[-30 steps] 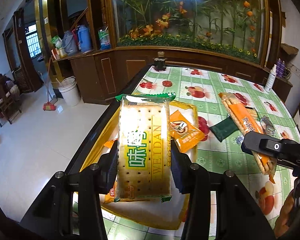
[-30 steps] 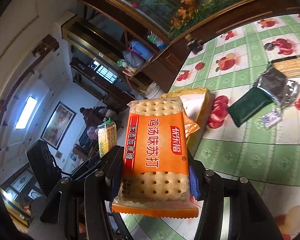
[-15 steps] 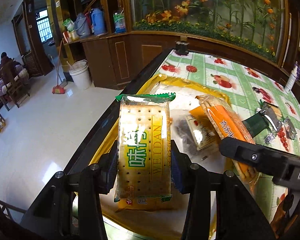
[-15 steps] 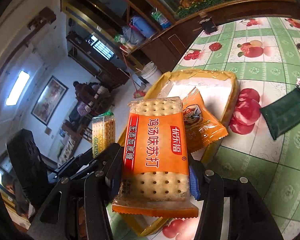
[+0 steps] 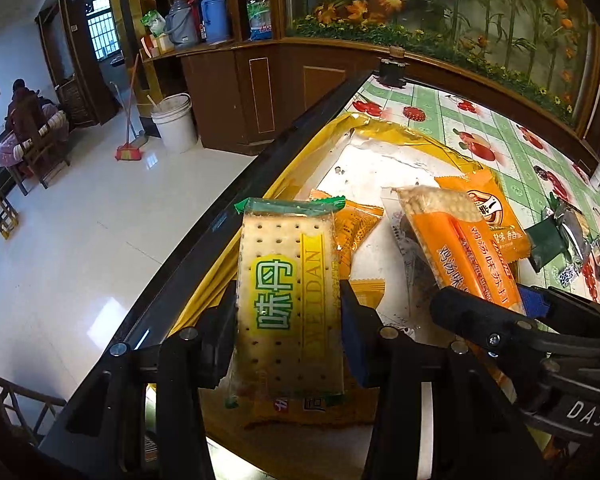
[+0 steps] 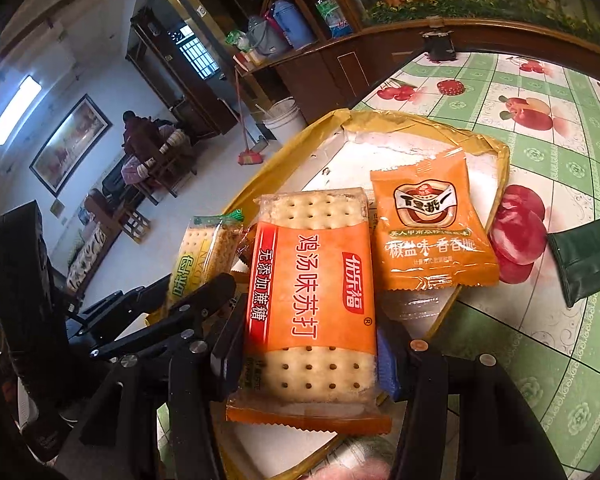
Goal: Organize snacks
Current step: 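Lower both cracker packs into the yellow-rimmed box and open both tools, then move both open tools back over the remaining snacks on the table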
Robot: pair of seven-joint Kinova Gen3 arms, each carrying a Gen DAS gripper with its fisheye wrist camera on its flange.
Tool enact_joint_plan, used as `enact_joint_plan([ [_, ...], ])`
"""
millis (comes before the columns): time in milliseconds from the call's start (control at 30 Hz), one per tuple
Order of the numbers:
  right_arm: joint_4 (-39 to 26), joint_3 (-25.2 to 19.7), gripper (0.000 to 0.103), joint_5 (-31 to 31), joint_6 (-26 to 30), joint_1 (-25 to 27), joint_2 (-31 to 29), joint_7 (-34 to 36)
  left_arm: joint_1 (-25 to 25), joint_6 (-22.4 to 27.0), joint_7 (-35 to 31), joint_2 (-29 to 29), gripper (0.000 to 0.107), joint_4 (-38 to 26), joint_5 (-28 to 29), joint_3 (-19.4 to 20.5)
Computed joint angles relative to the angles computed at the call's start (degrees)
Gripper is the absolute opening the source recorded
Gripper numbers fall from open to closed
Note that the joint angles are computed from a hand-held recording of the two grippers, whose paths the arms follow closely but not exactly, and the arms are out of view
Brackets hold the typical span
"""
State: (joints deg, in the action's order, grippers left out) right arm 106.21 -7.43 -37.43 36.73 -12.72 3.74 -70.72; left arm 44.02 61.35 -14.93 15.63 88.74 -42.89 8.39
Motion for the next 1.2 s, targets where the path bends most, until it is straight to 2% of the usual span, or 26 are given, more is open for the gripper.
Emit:
enact_joint_plan([
  [133,0.72,0.31,0.059,-1.33,-0.30,0.42,-1.12,0.20,0.14,-0.45,1.34,-1.30,0.045,1.03,-0.40,0.10],
  [167,0.92,0.55,0.068,-2.15,-0.30,0.65,-1.43,0.80,0.49,0.14,2.06,-1.22,0.046,0.63,-1.13,0.17],
  [233,1.67,1.25,0.071,-4.14,-0.08,1.26,-2.67,2.24,1.61,1.47,3.63,-1.62,0.053,0.63,-3.29,0.41],
  [300,2.83,2.46,0.071,-7.63,0.82,2.09,-4.36,5.01,3.39,3.89,5.80,-1.80,0.067,0.41,-6.33,0.85],
  [367,3.96,4.07,0.072,-10.36,1.92,2.70,-6.41,7.02,4.93,6.06,7.62,-2.03,0.068,0.03,-9.24,1.47],
  [467,6.53,6.67,0.078,-12.44,1.91,3.12,-10.39,8.86,7.15,10.54,8.84,-1.36,0.082,-1.65,-12.48,2.46],
  [633,12.64,14.16,0.079,-18.70,1.01,2.97,-18.99,13.72,9.16,12.33,9.09,-1.76,0.082,-3.13,-15.01,3.69],
  [733,16.75,19.08,0.083,-21.25,-1.23,2.60,-25.32,15.44,10.45,12.99,9.08,-1.86,0.082,-4.04,-16.19,4.41],
  [833,18.04,23.70,0.087,-20.54,-1.90,2.17,-28.90,14.73,11.20,12.37,8.46,-1.91,0.082,-5.24,-16.36,4.95],
  [1033,19.96,32.65,0.088,-16.05,-1.66,1.69,-35.10,11.79,15.06,14.74,7.31,-0.13,0.082,-8.90,-19.22,4.94],
  [1200,20.12,36.47,0.089,-9.84,-0.36,2.90,-39.33,6.58,17.77,14.98,6.01,1.24,0.082,-11.66,-20.25,4.43],
])
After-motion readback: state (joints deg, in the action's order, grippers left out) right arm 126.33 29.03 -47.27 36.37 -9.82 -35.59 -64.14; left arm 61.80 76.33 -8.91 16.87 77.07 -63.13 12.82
